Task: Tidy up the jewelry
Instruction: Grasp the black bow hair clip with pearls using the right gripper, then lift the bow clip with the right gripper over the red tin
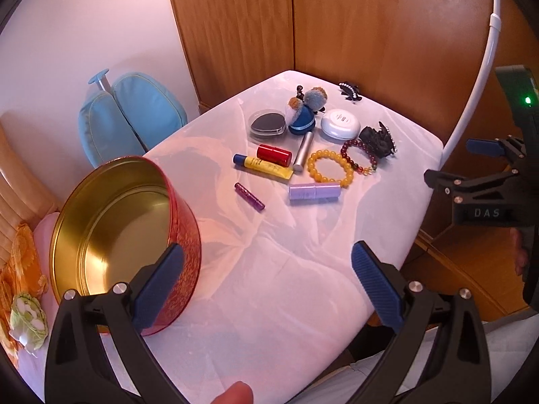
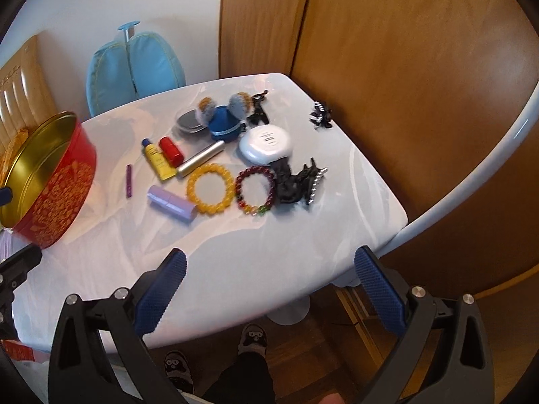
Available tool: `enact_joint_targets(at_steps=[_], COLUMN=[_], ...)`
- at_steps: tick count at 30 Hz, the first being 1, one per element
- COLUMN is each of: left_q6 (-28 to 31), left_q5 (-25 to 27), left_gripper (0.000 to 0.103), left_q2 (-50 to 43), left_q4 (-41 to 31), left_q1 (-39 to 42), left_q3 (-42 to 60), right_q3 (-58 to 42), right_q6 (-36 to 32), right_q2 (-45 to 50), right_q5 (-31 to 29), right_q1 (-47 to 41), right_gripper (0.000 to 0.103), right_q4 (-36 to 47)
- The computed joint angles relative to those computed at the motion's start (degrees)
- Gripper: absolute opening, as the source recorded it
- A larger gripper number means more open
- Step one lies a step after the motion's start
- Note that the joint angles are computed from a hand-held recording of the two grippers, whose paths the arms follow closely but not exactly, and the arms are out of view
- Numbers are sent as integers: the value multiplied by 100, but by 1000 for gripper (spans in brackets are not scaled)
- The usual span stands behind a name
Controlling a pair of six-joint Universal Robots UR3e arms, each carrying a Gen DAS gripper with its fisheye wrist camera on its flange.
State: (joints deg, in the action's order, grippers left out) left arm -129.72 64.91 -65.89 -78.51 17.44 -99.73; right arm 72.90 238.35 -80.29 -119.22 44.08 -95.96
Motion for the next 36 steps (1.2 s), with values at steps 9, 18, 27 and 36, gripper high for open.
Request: enact_joint_targets(at_steps=[9,18,27,36], left_q6=[-2416,-3008,-3189,-3128], left_q5=[1744,2654,2951,2936], left_gripper=[96,96,96,96], left_q2=[-2006,-2504,-2622,-2676], left_q4=[1387,1184,1040,1048], left_q1=[-2286,-2795,-2816,-2852], left_q3=[1098,1592,1821,1887], right_q3=[2655,2564,2351,2438], right_q6=[-2004,-3540,-3969,-4095], right_q2=[-1153,-410,191,111], right_q5=[1274,2061,2062,2110], right_q1=[-1934,-2445,-2561,-2597], right_gripper=[101,101,70,30], right_q4=[-2354,-3589,-3705,-3826])
